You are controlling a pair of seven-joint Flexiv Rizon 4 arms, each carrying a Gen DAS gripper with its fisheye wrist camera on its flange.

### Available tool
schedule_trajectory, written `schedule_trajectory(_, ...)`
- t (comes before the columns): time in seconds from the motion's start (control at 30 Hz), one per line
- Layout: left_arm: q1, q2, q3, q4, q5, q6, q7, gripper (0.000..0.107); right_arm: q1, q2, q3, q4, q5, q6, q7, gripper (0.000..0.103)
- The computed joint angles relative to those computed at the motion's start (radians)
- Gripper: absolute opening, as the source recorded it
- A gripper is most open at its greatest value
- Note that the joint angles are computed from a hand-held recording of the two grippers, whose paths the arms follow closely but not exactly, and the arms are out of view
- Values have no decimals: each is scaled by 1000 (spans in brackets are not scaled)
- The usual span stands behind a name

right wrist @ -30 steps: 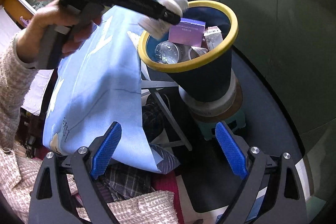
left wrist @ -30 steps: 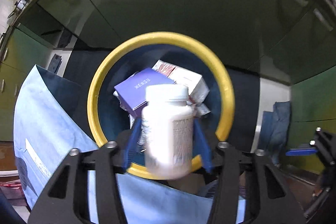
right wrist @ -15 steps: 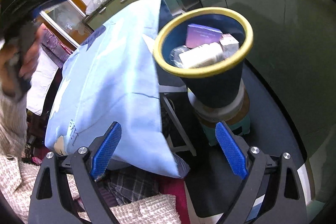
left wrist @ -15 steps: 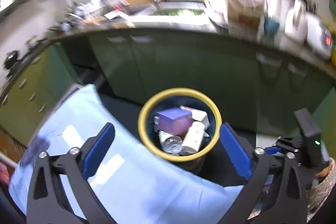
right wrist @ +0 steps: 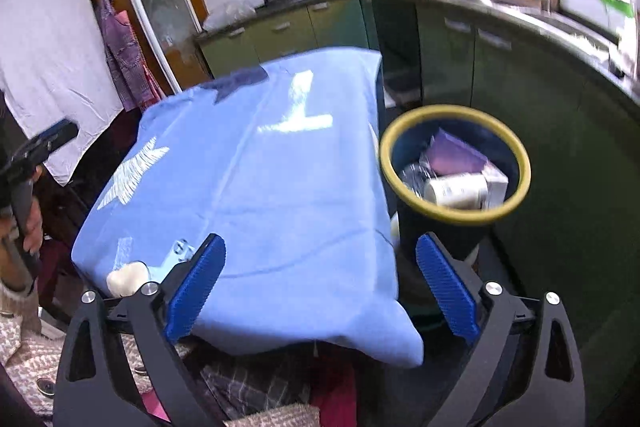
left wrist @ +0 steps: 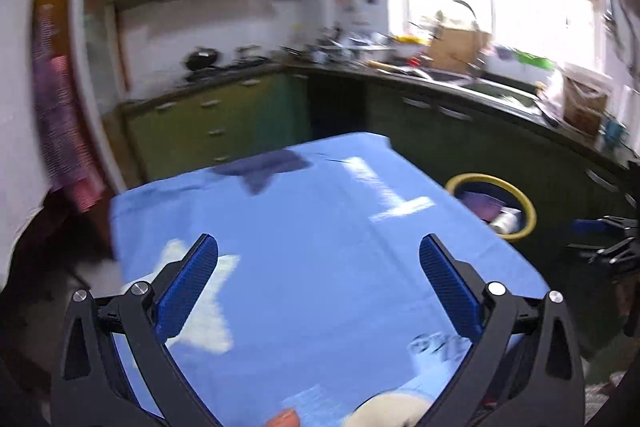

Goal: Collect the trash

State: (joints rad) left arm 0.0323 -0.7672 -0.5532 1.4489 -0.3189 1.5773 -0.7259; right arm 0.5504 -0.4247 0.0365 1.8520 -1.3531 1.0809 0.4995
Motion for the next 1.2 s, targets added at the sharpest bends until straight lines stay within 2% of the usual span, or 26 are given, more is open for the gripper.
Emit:
schedule_trajectory(0.07,66,25,-56,75,0,81,-13,96,21,1,6,-18,12,-43,-24,96)
schedule_trajectory(0.23,237,65,-196,224,93,227,-83,96,80,4,17,-57,21,-164,-51,98)
schedule_trajectory(0.33,314,73,-259,275,156,269,-130,96,114,15,23,-66,6,-247,-30,98)
schedule_trajectory(0.43,358,74,-293,302,209,277,-174,96,143,24,35,-74,-5,-336,-13,98)
schedule_trajectory(0.63,406,76,-318,322,284,236,-254,96,178,29,59,-89,-20,-442,-15,98)
schedule_trajectory(0.77,405,81,-295,321,331,246,-306,96,185,28,66,-96,-16,-468,-23,98)
schedule_trajectory(0.97,407,79,-282,301,380,236,-363,96,178,26,66,-100,-16,-451,-35,98)
schedule_trajectory(1.2,396,80,-271,294,385,219,-364,96,173,31,65,-93,-24,-438,-32,98)
